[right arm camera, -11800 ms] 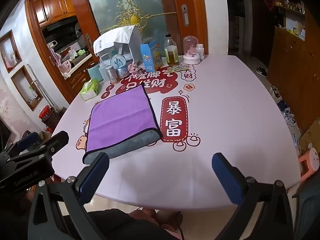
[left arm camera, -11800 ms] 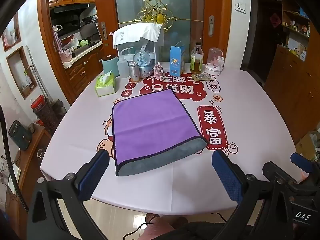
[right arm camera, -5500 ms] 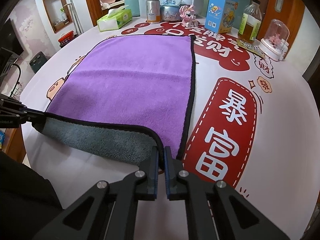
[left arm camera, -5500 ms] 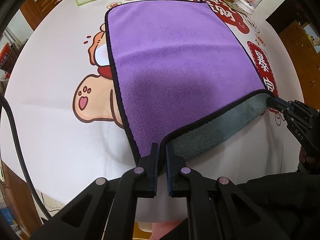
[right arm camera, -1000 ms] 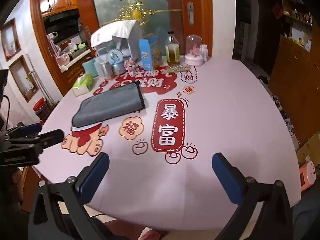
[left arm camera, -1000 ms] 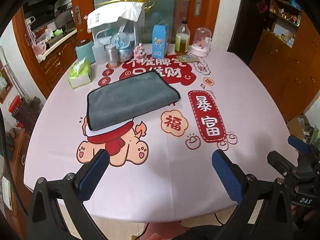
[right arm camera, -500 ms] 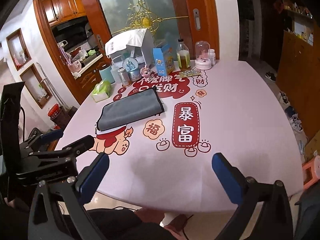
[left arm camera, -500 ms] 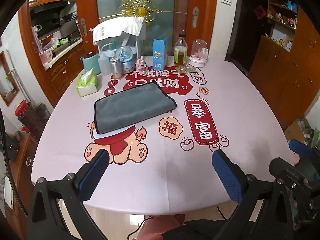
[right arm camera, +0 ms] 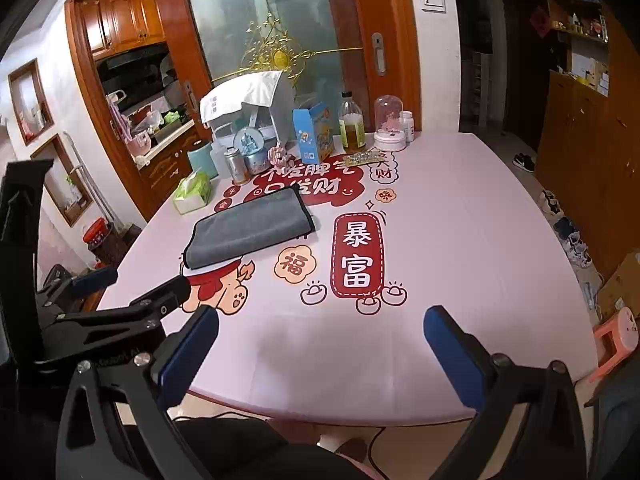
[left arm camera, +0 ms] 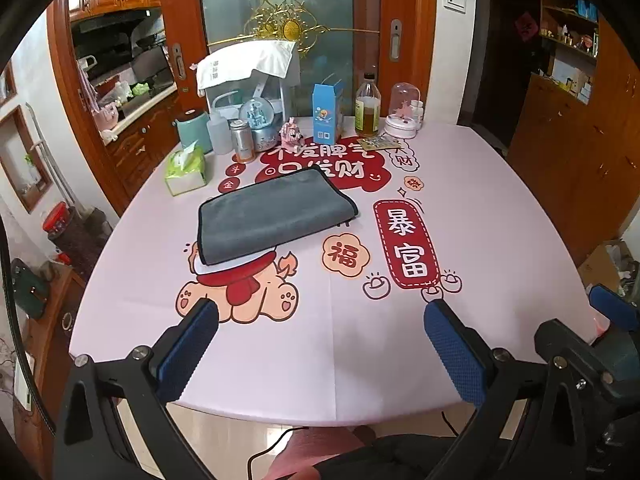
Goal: Fold towel
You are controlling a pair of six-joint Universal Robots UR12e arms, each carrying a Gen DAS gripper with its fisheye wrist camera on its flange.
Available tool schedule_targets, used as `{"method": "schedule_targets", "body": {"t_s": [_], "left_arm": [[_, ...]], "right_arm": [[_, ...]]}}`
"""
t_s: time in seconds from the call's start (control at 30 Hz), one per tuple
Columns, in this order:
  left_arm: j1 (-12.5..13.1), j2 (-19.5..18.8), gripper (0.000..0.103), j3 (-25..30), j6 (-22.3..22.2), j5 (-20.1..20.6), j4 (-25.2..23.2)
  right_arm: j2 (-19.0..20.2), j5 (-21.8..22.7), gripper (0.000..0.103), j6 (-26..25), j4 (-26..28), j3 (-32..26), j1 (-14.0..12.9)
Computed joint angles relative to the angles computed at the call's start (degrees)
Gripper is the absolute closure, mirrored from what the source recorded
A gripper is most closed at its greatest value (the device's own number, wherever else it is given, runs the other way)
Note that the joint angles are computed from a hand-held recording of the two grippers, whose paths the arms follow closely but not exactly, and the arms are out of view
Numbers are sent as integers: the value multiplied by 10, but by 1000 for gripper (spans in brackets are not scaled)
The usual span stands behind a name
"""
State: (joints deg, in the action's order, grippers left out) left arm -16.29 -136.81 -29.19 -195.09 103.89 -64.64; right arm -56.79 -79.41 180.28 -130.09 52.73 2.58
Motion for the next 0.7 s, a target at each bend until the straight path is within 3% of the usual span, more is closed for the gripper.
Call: {"method": "schedule_targets", "body": {"t_s": [0.7], "left_arm": [[-7,-8,1,13,-5,49,14]], "right_arm": [[11,9,0,1,5,-15,0]]}}
